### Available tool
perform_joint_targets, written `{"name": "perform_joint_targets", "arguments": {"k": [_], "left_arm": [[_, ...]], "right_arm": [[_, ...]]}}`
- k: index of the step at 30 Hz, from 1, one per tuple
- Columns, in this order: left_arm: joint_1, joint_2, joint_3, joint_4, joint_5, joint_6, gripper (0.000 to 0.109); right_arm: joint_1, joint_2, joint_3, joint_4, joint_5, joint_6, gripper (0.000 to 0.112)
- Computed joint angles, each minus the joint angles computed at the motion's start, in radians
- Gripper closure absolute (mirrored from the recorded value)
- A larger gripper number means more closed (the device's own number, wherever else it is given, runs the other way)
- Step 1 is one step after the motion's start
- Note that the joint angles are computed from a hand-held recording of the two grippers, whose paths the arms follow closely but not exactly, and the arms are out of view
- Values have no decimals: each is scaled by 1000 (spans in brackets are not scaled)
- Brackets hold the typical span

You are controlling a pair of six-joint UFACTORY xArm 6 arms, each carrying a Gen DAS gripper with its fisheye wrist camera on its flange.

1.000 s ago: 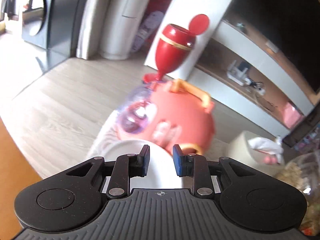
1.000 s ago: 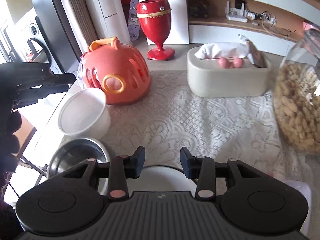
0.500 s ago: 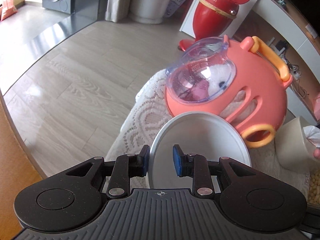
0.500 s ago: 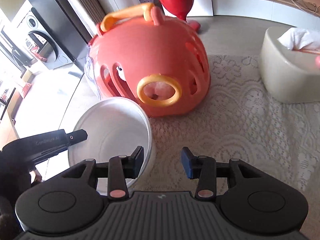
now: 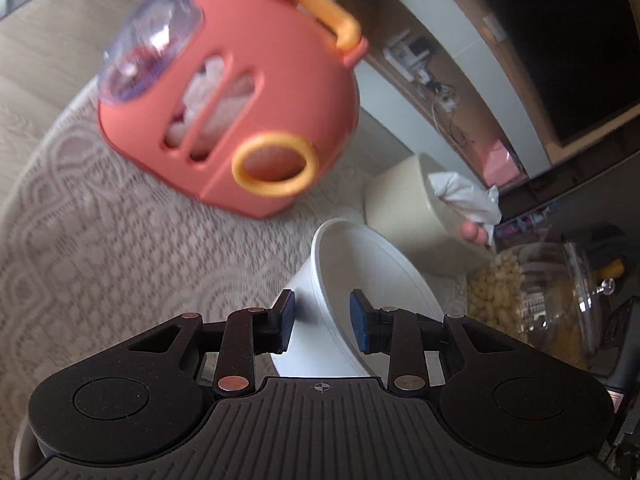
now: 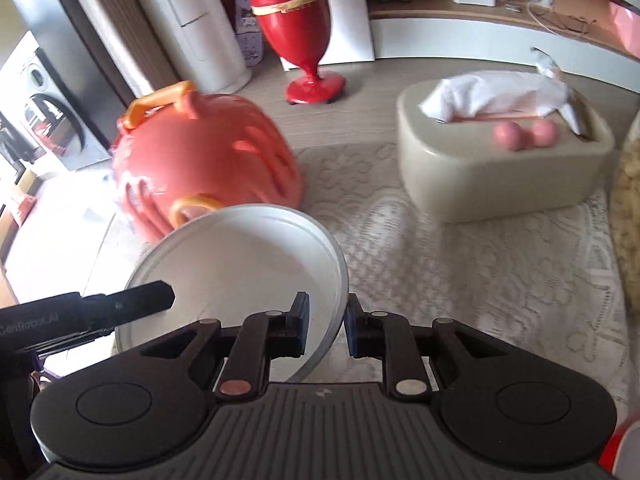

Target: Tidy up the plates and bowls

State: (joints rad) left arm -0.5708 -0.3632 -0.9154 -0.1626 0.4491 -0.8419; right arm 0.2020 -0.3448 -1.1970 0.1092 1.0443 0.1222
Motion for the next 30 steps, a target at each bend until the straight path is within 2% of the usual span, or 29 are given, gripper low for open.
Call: {"name": "perform_joint_targets", "arguments": {"k": [1, 3, 5, 8, 10, 12, 15, 18, 21, 24, 28, 30], "left_arm": [[-9, 33, -22, 17, 29, -12, 75], [-39, 82, -70, 170, 110, -110, 75], [-65, 119, -107, 266, 157, -153, 77], [-79, 133, -109, 236, 124, -118, 76], [-86, 138, -112, 233, 116, -108, 76], [-88, 145, -118, 204, 115, -67, 76], [-94, 159, -127, 183, 101, -26, 70], [-96, 165, -127, 154, 88, 7, 65], [-92, 176, -130, 124, 88, 23, 65], [-88, 193, -131, 72, 81, 50, 67], [-100, 221, -149, 81, 85, 46, 68], [-107, 229, -157, 121, 83, 13, 69]], "right_arm": [[-17, -10, 28, -21, -7, -7, 93], [-44, -27, 80, -56, -11, 7, 93], [-81, -33, 97, -4, 13, -15, 93], [-113, -44, 111, 40, 27, -38, 92], [-120, -50, 119, 39, 27, -47, 88], [-133, -41, 111, 100, 52, -72, 74], [-152, -22, 96, 172, 103, -126, 62], [-125, -24, 106, 112, 78, -120, 63], [-134, -24, 100, 124, 75, -133, 70], [-147, -9, 90, 133, 87, -138, 72], [-143, 9, 101, 105, 104, -105, 72], [-136, 15, 112, 79, 106, -78, 80]]}}
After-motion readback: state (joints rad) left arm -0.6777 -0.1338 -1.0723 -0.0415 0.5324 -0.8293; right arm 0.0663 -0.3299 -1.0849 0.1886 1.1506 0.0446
